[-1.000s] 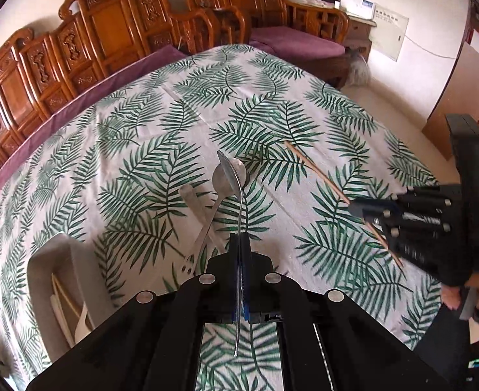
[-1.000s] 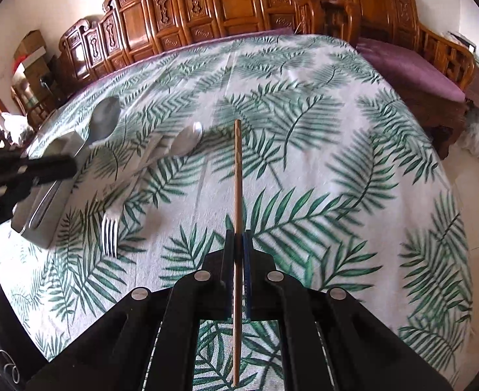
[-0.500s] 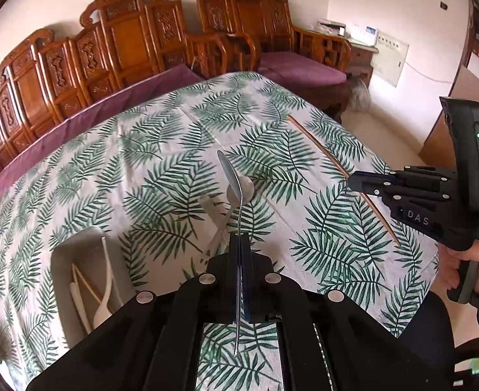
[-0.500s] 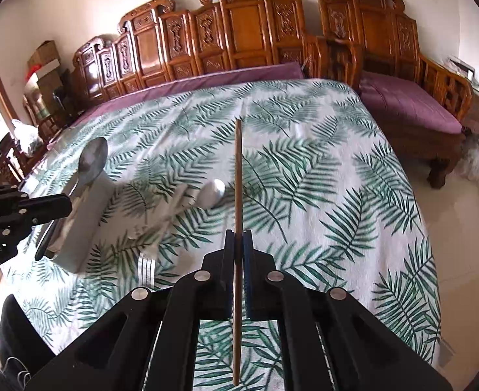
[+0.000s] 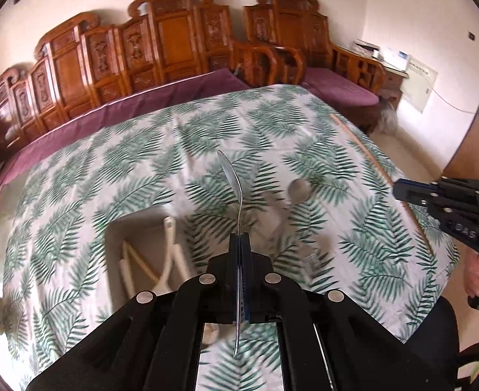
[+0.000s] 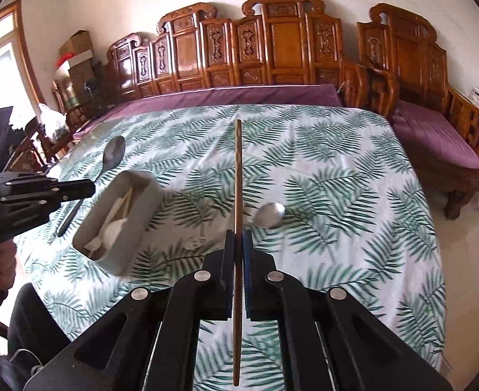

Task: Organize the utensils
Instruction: 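Carry the metal utensils into the grey tray and open the left tool, then lower the wooden chopstick into the grey tray and open the right tool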

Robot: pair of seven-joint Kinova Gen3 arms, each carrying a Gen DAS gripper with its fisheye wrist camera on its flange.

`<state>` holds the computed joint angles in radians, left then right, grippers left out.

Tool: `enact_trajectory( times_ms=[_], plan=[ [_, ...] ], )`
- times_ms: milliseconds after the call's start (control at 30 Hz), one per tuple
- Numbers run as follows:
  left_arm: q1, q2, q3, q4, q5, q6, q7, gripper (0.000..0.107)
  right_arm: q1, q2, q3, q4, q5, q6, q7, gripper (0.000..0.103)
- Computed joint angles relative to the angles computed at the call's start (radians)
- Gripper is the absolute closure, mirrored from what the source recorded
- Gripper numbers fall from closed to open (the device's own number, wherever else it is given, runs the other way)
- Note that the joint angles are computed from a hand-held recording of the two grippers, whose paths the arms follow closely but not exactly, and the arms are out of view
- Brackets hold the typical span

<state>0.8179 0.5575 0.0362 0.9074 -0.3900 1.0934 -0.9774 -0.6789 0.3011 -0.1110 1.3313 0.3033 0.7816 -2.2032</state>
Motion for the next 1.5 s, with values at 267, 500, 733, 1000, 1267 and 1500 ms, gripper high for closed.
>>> enact_trajectory(
  times_ms=[267, 500, 733, 1000, 1267, 1500],
  plan=[
    [-0.079, -0.077, 0.001, 0.179, 0.019, -0.076, 0.056, 0.106, -0.067, 0.093, -0.011, -0.15, -0.017, 0.077, 0.03, 0.097],
    [-0.15, -0.117, 0.021, 0.302, 0.042, -0.163, 0.073, 0.106, -0.125, 0.178, 0.003, -0.291, -0.045, 0.159, 0.049, 0.097],
    [-0.203, -0.132, 0.032, 0.364, 0.066, -0.234, 0.054, 0.106, -0.187, 0.28, 0.026, -0.474, -0.063, 0.278, 0.086, 0.097],
    [-0.231, -0.137, 0.03, 0.39, 0.09, -0.275, 0.037, 0.106, -0.224, 0.363, 0.054, -0.622, -0.088, 0.374, 0.122, 0.097],
    [-0.224, -0.206, 0.019, 0.463, 0.046, -0.301, 0.083, 0.104, -0.222, 0.419, 0.059, -0.708, -0.131, 0.408, 0.139, 0.097],
    [-0.237, -0.3, 0.035, 0.56, -0.006, -0.308, 0.145, 0.08, -0.222, 0.526, 0.059, -0.882, -0.195, 0.463, 0.133, 0.097]
  ],
)
